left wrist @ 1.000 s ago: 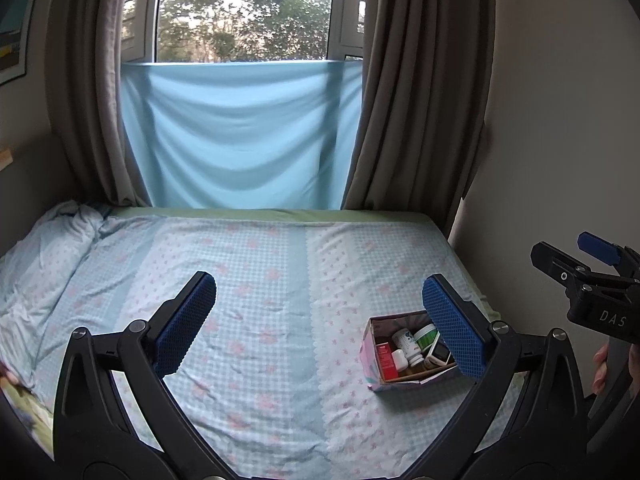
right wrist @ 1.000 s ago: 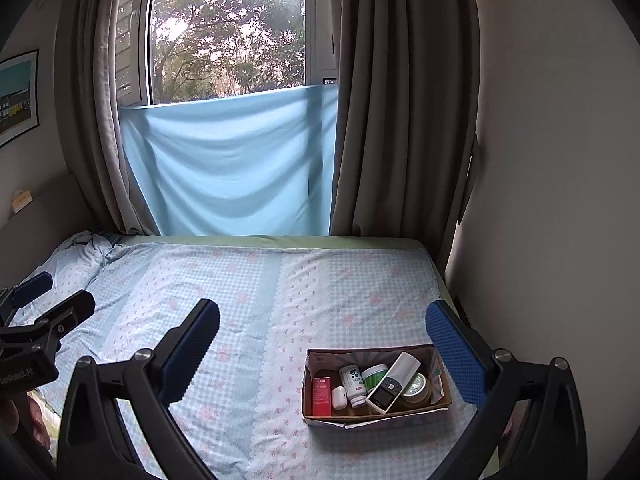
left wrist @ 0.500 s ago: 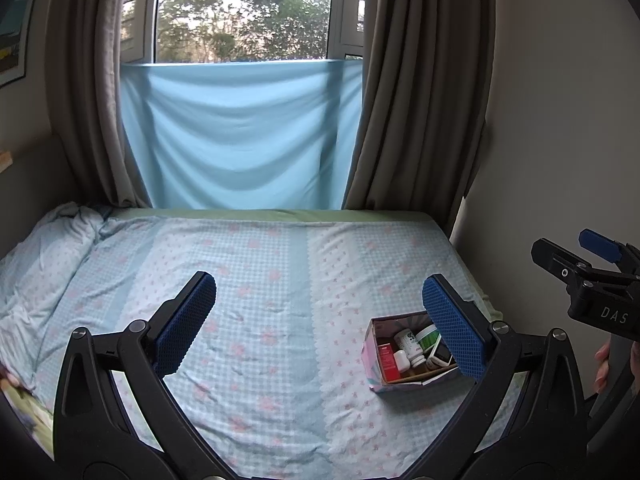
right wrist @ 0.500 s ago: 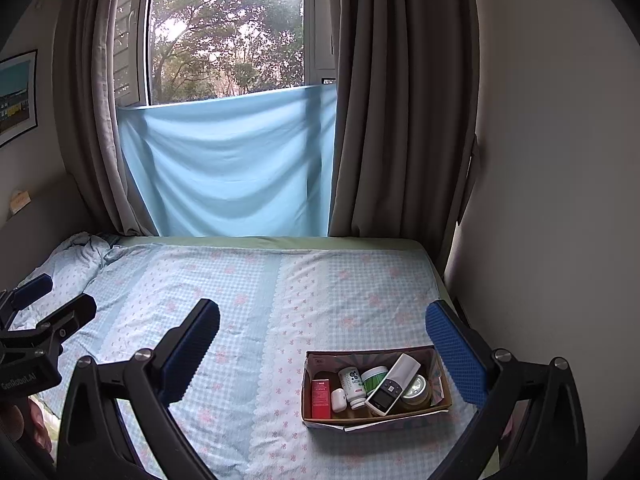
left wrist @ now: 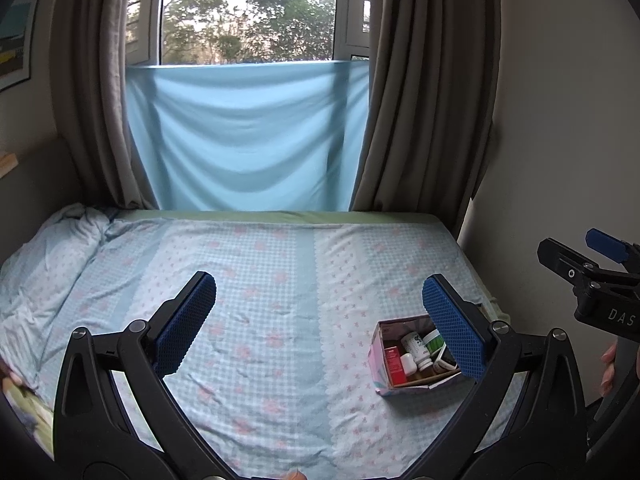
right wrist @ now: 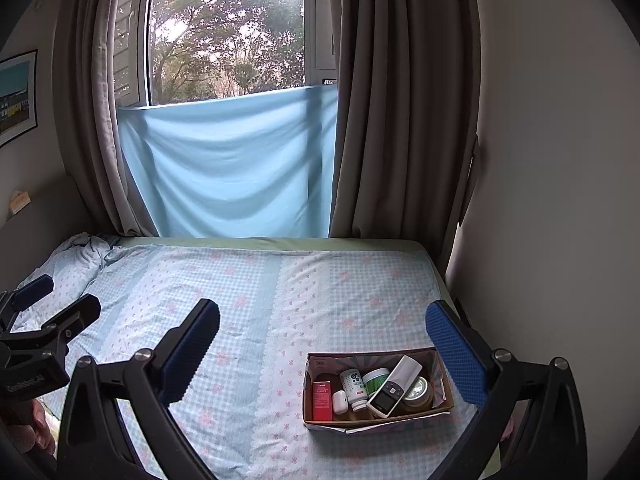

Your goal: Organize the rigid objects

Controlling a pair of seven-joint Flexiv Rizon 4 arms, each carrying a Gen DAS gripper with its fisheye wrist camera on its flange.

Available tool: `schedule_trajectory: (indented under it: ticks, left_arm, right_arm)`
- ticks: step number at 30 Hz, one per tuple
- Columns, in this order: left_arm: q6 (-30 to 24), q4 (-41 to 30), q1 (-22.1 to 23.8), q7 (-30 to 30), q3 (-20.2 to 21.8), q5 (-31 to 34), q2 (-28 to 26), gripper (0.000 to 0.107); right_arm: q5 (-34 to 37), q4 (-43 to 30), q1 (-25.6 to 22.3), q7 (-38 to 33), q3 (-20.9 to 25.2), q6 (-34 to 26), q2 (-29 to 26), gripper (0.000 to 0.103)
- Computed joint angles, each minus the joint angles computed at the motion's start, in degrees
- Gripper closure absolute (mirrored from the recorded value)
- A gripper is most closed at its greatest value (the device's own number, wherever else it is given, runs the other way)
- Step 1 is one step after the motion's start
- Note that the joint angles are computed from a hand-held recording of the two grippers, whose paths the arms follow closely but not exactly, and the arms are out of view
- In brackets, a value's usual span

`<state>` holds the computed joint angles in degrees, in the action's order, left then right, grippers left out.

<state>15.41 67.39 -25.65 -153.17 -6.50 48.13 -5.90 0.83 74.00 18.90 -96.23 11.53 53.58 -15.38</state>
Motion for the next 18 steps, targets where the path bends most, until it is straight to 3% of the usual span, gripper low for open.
schedule_trajectory:
  ticks: [18]
  left_arm:
    - [3.95, 4.02, 1.98, -3.41, -0.06, 0.21, 2.18, 0.004]
  right_arm:
    - [-1.45, -0.08, 0.68, 2.09, -0.42, -0.07, -0.74, 0.0]
